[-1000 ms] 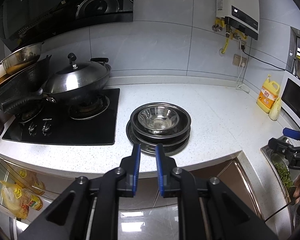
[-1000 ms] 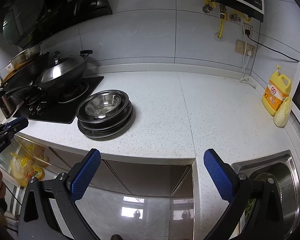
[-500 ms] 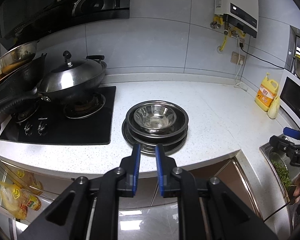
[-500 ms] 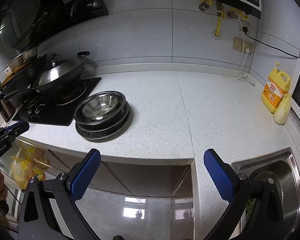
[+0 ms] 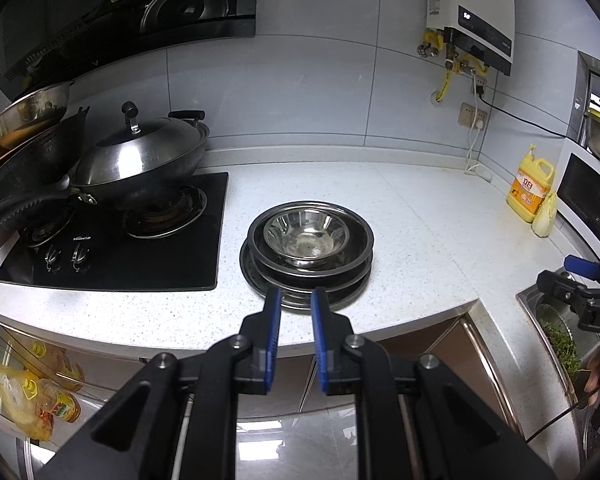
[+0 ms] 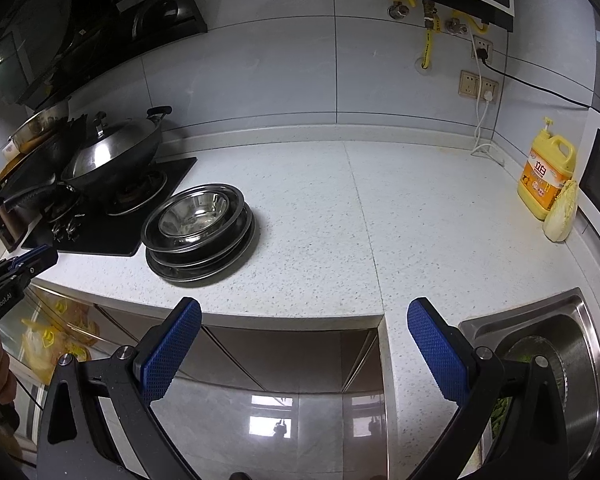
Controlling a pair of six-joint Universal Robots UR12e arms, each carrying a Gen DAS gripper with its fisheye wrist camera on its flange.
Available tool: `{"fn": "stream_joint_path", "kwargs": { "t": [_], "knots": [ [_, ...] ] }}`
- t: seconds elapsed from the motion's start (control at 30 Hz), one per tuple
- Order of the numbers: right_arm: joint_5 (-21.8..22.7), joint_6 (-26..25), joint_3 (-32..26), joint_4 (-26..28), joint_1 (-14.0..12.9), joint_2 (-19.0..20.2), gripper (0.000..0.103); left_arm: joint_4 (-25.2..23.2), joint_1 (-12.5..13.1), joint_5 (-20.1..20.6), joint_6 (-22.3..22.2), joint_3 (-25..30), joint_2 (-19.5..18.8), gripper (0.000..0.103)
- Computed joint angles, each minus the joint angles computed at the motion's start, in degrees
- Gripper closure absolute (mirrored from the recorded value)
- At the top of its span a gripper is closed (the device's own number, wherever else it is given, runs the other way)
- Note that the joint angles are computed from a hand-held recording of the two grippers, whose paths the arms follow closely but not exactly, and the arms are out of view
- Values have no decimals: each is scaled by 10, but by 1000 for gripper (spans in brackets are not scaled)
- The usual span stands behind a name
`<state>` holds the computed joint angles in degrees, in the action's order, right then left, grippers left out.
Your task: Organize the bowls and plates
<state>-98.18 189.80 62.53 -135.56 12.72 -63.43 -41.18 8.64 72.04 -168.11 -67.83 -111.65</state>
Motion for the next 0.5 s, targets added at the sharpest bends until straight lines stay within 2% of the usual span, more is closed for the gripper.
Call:
{"fn": "stream_joint_path", "kwargs": {
  "t": [0.5],
  "knots": [
    [5,-6,1,1,0,0,2,-1,-2,14,-12,-10,7,89]
  ]
}}
